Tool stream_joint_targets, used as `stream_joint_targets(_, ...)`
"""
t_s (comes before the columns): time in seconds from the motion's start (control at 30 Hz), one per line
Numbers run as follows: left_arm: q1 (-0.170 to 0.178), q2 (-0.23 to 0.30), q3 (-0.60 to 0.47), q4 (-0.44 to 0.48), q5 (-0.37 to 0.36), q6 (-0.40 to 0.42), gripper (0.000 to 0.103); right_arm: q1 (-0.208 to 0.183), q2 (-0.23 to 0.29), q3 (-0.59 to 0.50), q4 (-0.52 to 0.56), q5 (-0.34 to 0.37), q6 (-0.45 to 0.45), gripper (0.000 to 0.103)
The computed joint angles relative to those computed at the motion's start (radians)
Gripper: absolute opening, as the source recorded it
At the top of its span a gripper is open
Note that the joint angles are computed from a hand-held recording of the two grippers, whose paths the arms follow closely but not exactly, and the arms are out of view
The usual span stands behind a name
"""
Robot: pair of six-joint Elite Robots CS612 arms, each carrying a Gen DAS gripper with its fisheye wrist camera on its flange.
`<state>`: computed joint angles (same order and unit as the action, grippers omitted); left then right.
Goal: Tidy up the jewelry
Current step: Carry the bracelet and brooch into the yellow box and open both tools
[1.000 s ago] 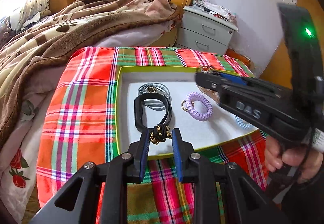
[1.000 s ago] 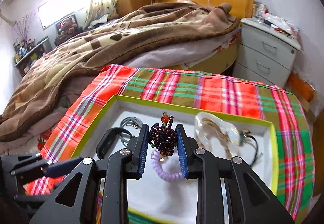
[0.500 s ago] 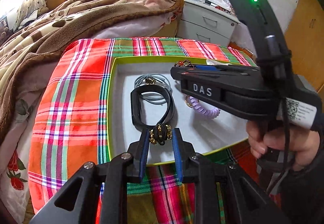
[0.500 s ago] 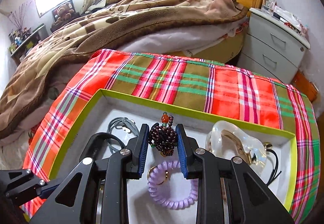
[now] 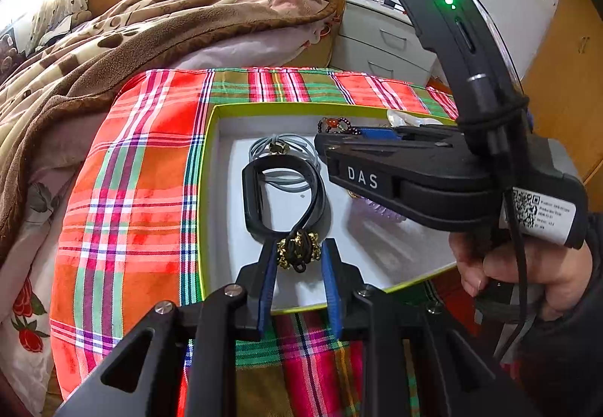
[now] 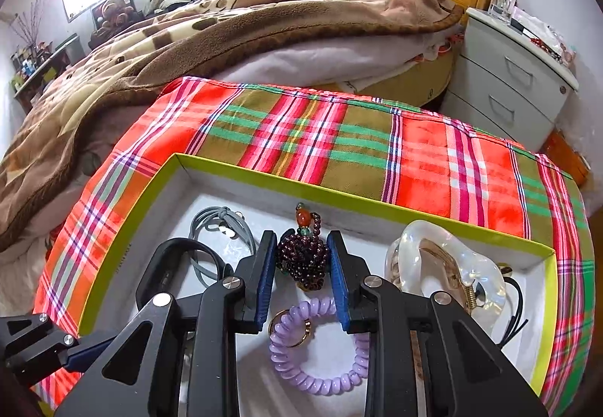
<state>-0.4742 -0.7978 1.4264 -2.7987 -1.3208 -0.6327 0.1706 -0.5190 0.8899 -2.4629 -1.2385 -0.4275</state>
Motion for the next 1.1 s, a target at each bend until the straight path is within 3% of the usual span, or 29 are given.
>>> stream_joint_targets(0.27,0.001,-0.001,0.001,-0.002,-0.006,-0.004,0.028,0.001,0.004,-0.009,0.006,-0.006,0.010,0.030)
stream_joint_targets(0.53,0.001,0.000,-0.001,-0.003,-0.010,-0.006,0.032,-0.001,0.003,-0.009,0.005,0.014,0.017,0.041)
stream_joint_targets(0.73,0.001,0.000,-0.004,0.005,-0.009,-0.009,0.033,-0.004,0.000,-0.002,-0.012,0.025,0.038,0.042)
stream_joint_targets(0.93,-0.003,-0.012,0.011,-0.003,0.007,-0.026,0.036,-0.016,-0.038,0.065,-0.101,0.068,0.066,0.043)
stream_joint_targets(1.1,-0.018,-0.034,0.034,0.003,0.067,-0.043,0.037,-0.030,-0.109,0.199,-0.267,0.066,0.120,0.043)
